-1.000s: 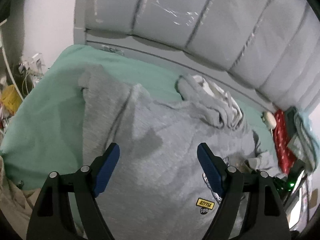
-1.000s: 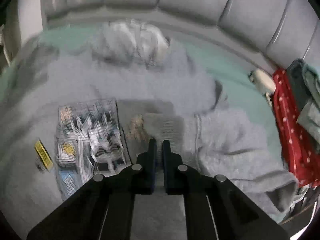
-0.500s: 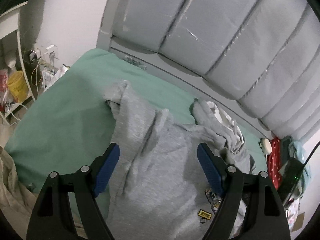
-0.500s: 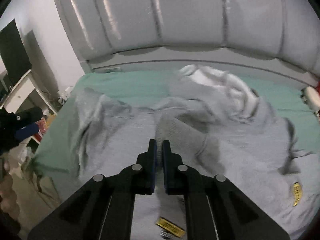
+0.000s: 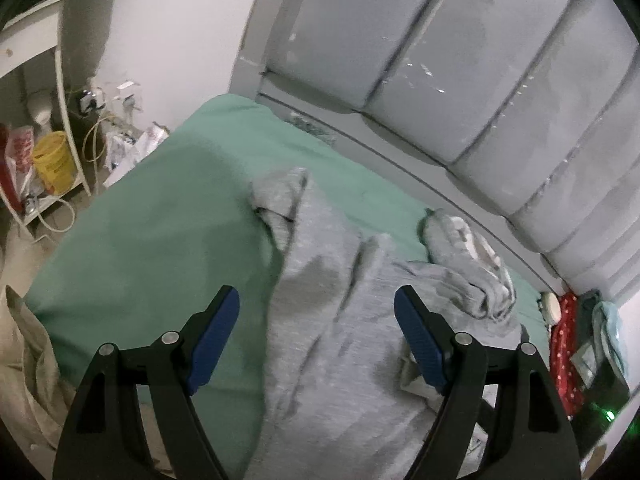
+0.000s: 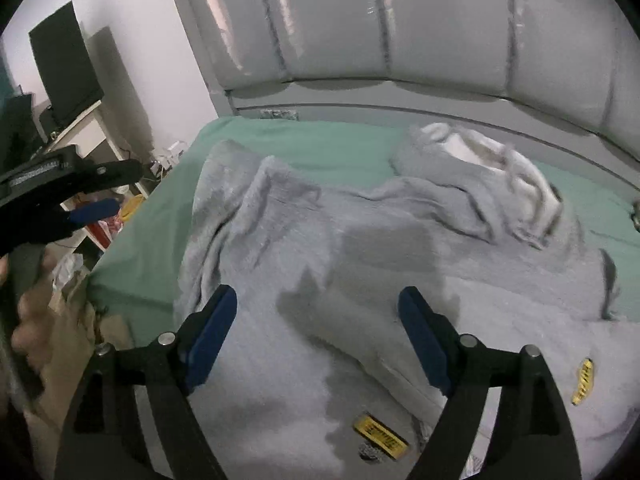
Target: Fold large clothes
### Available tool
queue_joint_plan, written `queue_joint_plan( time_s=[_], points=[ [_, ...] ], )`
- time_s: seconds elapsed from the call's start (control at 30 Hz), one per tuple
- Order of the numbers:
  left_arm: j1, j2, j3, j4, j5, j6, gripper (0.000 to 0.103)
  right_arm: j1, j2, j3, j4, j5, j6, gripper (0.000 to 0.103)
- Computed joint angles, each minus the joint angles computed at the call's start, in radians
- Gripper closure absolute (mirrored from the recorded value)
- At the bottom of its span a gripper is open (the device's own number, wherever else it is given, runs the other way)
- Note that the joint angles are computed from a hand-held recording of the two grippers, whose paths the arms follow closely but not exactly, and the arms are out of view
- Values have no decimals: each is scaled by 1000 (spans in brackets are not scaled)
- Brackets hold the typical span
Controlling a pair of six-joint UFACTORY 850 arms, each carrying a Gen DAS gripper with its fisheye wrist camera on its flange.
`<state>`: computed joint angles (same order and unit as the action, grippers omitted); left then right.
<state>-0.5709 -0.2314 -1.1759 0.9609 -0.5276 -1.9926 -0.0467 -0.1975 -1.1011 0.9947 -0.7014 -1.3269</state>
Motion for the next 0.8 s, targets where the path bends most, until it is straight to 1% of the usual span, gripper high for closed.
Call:
queue_joint_plan(
  time_s=[0.07,0.13,0.27,0.37,0.43,0.53,0.57,0.63,0.67,0.7,0.73,0.77,0.8],
  points=[
    [8,-10,-3,-17,-13,21,20,-50,8,6,-8,-21,-29,20],
    [18,-29,-15,-51,-19,65,20,-90,15,11,-19,-14,-66,20],
    [45,-92,-52,-99,2,143,21,-182,10,22,-13,6,-190,20],
    [45,-133,-84,-35,-26,116,22,-253,-3,36,36,7,-294,20],
    [58,-164,-119,22,-8,122,22,-284,-20,36,63,-6,-323,20],
    [77,-218,-195,25,-20,214,23,-303,-69,-1,35,-12,-273,20],
    [87,-237,-220,22,-12,247,23,-306,-85,-18,32,-20,-256,20],
    [103,-266,-253,-13,7,317,34,-310,-108,-45,48,-38,-250,20],
    [112,-284,-269,-54,11,380,52,-311,-112,-51,60,-37,-253,20],
    [116,-300,-274,-66,5,401,72,-313,-116,-55,66,-36,-251,20],
    [121,-303,-259,-56,16,380,80,-315,-127,-66,61,-40,-231,20],
    [123,-293,-232,-18,37,317,83,-316,-133,-72,55,-43,-218,20],
    [124,-268,-187,44,51,213,87,-315,-138,-76,47,-41,-205,20]
  ],
)
